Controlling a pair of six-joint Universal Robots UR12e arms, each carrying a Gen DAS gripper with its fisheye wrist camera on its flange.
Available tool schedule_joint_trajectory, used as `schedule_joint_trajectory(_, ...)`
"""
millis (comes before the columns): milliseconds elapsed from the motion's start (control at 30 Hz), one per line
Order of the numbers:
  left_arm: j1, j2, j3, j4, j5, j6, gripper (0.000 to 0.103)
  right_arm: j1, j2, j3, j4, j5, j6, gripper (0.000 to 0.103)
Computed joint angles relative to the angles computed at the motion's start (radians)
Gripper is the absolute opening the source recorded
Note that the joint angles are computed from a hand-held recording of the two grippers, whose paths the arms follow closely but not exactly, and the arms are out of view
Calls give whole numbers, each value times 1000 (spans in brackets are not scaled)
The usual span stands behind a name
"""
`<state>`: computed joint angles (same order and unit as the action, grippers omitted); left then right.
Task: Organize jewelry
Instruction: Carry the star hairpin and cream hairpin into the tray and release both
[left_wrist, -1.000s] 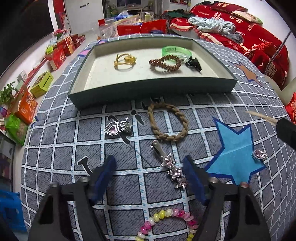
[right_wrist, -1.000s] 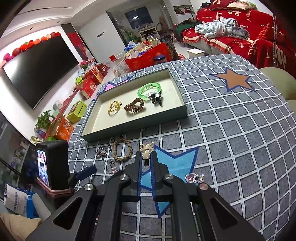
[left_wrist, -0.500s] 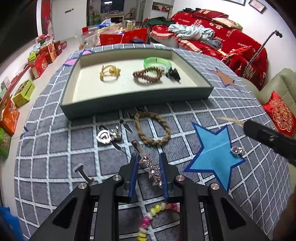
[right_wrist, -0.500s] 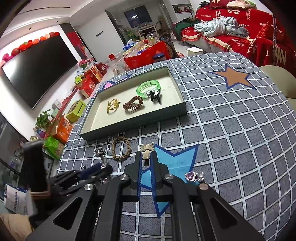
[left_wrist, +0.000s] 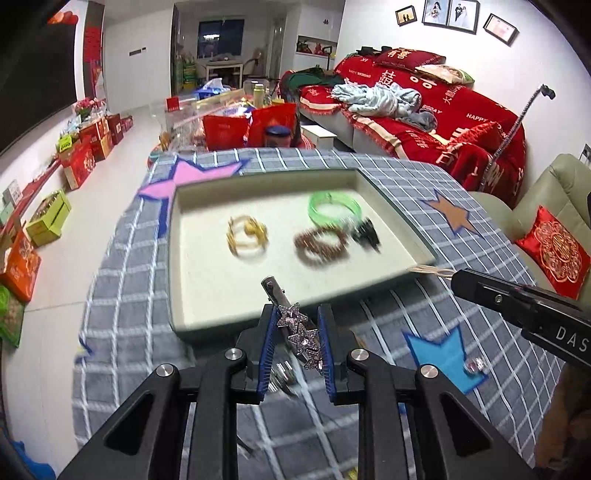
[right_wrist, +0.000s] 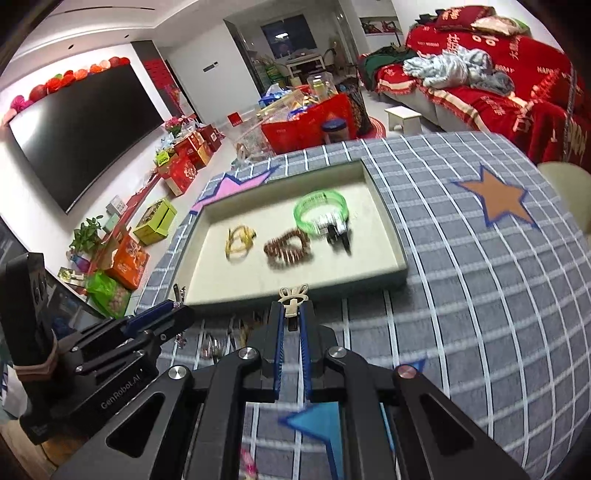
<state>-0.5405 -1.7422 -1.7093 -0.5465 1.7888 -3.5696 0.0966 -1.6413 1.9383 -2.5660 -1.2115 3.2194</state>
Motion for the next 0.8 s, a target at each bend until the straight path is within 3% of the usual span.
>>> schedule_joint_trajectory(267,48,-47,62,-33,-22,93,39,27,107,-97,30,-65,-6,9)
schedule_joint_trajectory(567,88,-97,105,-113,-106,112,39,38,172,-138,80,-102,-9,9)
schedule_joint_trajectory(800,93,-122,124,-158,-108,114,39,50,202,-160,93,-117,-11,9)
